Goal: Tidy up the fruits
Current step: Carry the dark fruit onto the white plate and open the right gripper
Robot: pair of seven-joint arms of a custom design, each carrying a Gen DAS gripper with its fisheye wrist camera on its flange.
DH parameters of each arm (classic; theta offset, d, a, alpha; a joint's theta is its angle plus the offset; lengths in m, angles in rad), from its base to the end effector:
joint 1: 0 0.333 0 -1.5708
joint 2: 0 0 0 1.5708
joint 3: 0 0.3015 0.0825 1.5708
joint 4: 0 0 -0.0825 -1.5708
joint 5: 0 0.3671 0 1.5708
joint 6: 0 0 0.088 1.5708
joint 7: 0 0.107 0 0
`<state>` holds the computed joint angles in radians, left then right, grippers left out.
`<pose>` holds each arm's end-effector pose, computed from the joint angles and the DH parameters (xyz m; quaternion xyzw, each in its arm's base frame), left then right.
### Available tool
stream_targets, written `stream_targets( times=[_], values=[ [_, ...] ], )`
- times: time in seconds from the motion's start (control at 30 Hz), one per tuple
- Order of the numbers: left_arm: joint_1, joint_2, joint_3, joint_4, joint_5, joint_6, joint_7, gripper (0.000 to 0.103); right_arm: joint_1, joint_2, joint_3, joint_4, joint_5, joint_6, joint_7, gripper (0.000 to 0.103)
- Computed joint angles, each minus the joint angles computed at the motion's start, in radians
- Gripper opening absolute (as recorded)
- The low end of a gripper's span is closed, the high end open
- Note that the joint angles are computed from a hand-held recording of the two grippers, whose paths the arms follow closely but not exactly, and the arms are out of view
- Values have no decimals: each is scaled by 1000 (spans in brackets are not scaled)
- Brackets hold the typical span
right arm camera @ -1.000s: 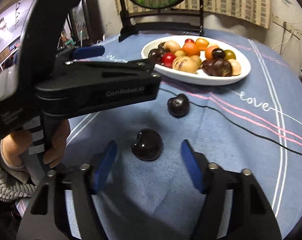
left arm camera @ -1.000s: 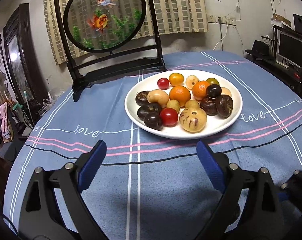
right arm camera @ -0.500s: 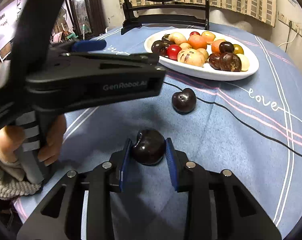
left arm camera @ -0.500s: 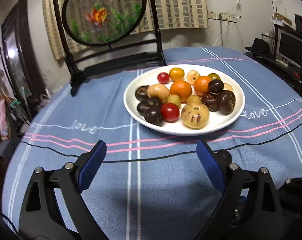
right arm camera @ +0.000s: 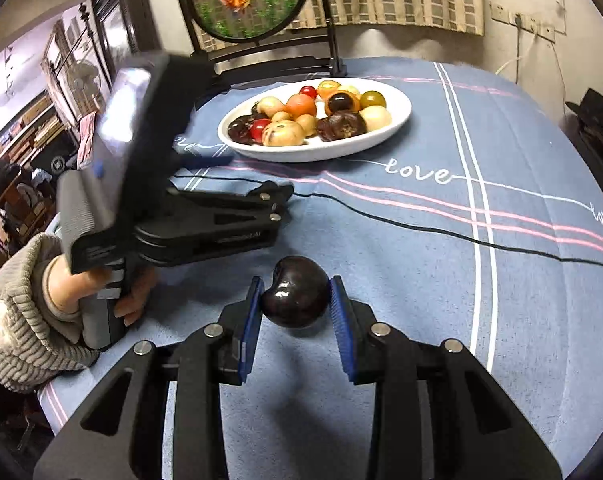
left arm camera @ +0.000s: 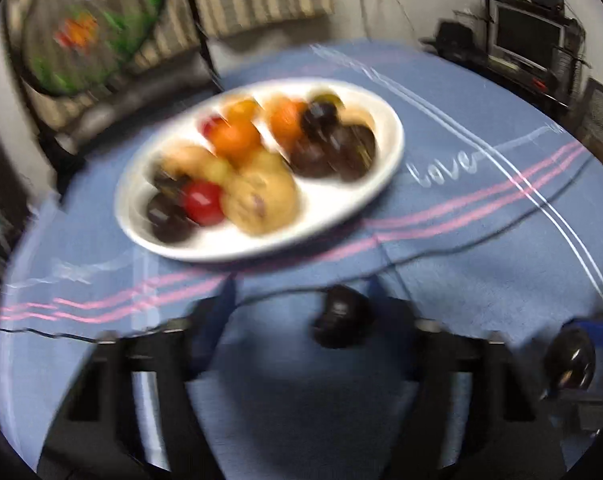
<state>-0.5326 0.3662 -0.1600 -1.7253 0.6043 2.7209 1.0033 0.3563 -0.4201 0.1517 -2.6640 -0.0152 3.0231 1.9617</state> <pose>0.5145 -0.4371 0.4375 -0.4492 0.8220 -0.2719 0.2204 0.3734 0.2118 0.4611 -0.6997 0.6058 -0.1571 0.3447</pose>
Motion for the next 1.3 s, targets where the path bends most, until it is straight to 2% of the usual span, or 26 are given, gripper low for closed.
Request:
stream_targets(
  times=[0.03,0.07,0.2,0.3,0.33,0.37,0.47,0.53,0.57,0.6,0.63,0.67,0.7,0.8,0.87,0.93,0.97,1.0,1.17,1.23,1.3],
  values=[
    [55,-1,-54,-18,-102,38,79,34,3,0,-7,-1,5,4,0,34],
    [77,-8,-77,-35,-164,59,123,28,-1,-3,-9,-2,8,10,4,34],
    [67,-57,-53,-75,-185,88,127,28,-18,14,-18,41,9,-5,8,34],
    [44,-80,9,-31,-123,99,36,27,-129,94,36,163,-70,-11,45,34],
    [37,-65,32,19,-91,79,-2,28,-191,151,72,237,-128,-7,92,34],
    [40,-41,38,72,-82,53,-18,28,-218,198,86,291,-164,-7,118,34],
    [43,93,50,292,-86,-65,-17,28,-180,379,35,484,-155,-30,112,34],
    [51,158,43,381,-118,-112,4,29,-162,470,9,578,-165,-30,128,35],
    [47,178,51,406,-124,-119,-6,34,-156,519,6,636,-119,-61,70,35],
    [45,188,61,415,-122,-119,-14,57,-138,540,-12,668,-138,-99,81,37],
    [23,189,93,412,-87,-114,-55,69,-115,552,-39,685,-177,-114,120,38],
    [2,172,123,378,-41,-85,-107,80,-95,555,-64,683,-203,-101,150,53],
    [-10,157,143,351,1,-59,-147,82,-82,549,-79,671,-205,-82,157,70],
    [-9,137,140,321,51,-47,-180,90,-37,502,-140,606,-320,-5,284,83],
    [0,117,129,297,63,-43,-195,92,-43,475,-134,576,-313,14,292,84],
    [-1,80,126,252,87,-46,-220,98,-50,434,-123,530,-309,35,304,89],
    [-5,57,127,222,109,-49,-243,101,-56,413,-119,508,-366,41,359,95],
    [-1,32,122,187,127,-39,-262,101,-69,393,-108,492,-447,36,431,97],
    [63,-104,56,-9,118,49,-311,101,-156,289,16,430,-843,-52,734,97],
    [95,-154,31,-84,85,99,-312,101,-161,253,38,398,-893,-70,775,101],
    [103,-196,28,-138,114,126,-351,101,-157,218,52,362,-883,-98,780,102]
  ],
)
